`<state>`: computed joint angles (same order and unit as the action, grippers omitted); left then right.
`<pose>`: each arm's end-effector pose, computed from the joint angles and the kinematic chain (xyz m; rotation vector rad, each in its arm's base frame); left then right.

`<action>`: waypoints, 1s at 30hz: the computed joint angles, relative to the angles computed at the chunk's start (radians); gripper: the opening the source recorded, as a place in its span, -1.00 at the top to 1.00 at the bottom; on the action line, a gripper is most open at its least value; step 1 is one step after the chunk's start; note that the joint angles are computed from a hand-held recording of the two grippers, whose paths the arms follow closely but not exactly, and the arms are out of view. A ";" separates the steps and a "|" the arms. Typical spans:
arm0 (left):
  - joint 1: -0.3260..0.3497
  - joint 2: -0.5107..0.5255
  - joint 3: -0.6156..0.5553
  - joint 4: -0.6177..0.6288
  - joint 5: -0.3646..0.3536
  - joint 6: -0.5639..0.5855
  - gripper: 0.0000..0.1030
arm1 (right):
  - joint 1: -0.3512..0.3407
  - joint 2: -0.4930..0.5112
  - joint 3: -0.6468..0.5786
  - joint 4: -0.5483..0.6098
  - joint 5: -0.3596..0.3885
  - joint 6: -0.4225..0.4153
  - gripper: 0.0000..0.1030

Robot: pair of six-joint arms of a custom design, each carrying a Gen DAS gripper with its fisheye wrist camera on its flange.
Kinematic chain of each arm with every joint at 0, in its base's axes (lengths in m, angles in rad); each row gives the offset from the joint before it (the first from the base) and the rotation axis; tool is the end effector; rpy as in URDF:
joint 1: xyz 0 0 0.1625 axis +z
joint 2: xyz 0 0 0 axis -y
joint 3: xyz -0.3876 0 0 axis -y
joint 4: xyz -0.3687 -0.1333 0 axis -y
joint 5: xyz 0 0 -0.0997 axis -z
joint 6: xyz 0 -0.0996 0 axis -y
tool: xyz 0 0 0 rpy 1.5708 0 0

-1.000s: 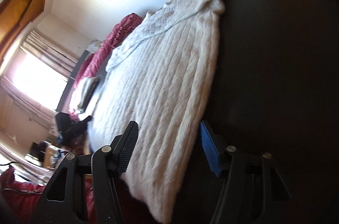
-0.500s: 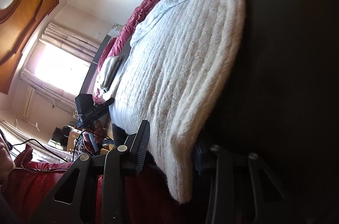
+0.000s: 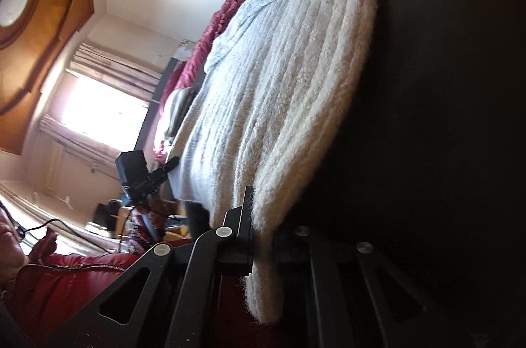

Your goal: Fold clothes

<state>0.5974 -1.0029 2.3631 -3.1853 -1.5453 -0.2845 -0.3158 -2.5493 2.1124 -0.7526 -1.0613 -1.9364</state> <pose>-0.2602 -0.3413 0.0574 -1.0065 -2.8202 0.3320 -0.1256 -0.1503 0.4171 0.0716 2.8277 -0.8756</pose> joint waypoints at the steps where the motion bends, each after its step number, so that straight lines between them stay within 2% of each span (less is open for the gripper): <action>1: 0.003 -0.005 0.007 -0.024 -0.030 -0.001 0.90 | 0.000 0.006 0.000 0.019 -0.011 -0.011 0.84; 6: 0.055 -0.008 -0.003 -0.139 -0.155 -0.038 0.90 | 0.004 0.060 -0.052 0.177 -0.018 -0.106 0.84; 9: 0.101 0.014 -0.059 -0.169 -0.208 -0.070 0.90 | 0.080 0.103 -0.105 0.211 0.058 -0.105 0.84; 12: 0.139 0.062 -0.157 -0.161 -0.254 -0.098 0.90 | 0.229 0.155 -0.158 0.180 0.193 -0.027 0.84; 16: 0.173 0.142 -0.305 -0.124 -0.286 -0.121 0.90 | 0.464 0.244 -0.214 -0.012 0.368 0.197 0.84; 19: 0.210 0.211 -0.409 -0.119 -0.313 -0.162 0.90 | 0.618 0.329 -0.245 -0.244 0.458 0.446 0.84; 21: 0.235 0.263 -0.487 -0.103 -0.329 -0.193 0.90 | 0.663 0.387 -0.282 -0.332 0.486 0.550 0.84; 26: 0.299 0.417 -0.698 -0.073 -0.330 -0.290 0.90 | 0.790 0.557 -0.344 -0.711 0.520 0.951 0.84; 30: 0.339 0.535 -0.861 0.002 -0.309 -0.357 0.90 | 0.863 0.704 -0.382 -1.012 0.500 1.255 0.84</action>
